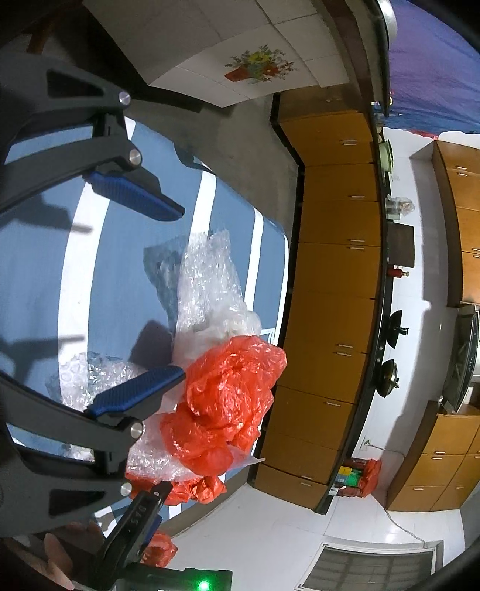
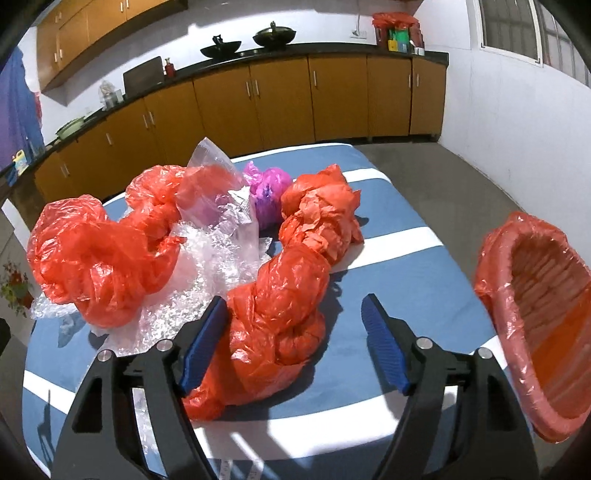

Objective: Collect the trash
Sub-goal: 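Move both grippers back to the table toward the red bags, then grasp a red bag with the right gripper while the left gripper grasps another red bag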

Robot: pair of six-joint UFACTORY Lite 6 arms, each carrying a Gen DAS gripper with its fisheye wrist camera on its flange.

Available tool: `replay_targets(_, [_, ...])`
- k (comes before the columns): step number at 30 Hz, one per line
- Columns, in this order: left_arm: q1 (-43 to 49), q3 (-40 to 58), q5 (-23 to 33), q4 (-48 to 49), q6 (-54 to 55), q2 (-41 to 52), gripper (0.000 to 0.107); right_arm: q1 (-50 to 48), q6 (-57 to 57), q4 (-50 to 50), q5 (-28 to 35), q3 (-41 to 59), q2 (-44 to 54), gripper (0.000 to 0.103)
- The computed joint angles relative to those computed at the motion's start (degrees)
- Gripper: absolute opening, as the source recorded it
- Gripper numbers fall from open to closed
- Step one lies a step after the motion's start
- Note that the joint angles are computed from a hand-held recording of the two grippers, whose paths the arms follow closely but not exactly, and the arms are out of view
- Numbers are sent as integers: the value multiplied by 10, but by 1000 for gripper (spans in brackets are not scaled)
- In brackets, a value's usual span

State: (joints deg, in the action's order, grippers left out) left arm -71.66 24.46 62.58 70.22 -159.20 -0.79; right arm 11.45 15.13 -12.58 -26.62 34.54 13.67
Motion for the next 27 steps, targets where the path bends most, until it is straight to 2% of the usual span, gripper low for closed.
replay_targets(7, [15, 29, -10, 31, 3, 23, 79, 13, 22, -20, 2, -7, 6, 78])
replay_targets(10, [18, 43, -13, 39, 7, 34, 79, 0, 78, -87, 1, 0, 23, 78])
replay_targets(12, [21, 56, -13, 47, 14, 44, 79, -8, 107, -124, -6, 1, 27, 73])
replay_targets(13, [24, 65, -14, 51, 21, 49, 79, -12, 119, -151, -14, 0, 30, 62])
replay_targets(14, [26, 70, -14, 55, 23, 53, 79, -13, 116, -158, -17, -3, 27, 58])
replay_targets(17, [43, 90, -22, 79, 38, 62, 79, -19, 97, -162, -27, -22, 6, 51])
replay_targets(23, [103, 132, -60, 138, 73, 76, 79, -85, 95, -197, -41, -70, -54, 49])
replay_targets(27, [138, 181, -81, 172, 109, 108, 79, -148, 128, -256, -44, -83, -80, 49])
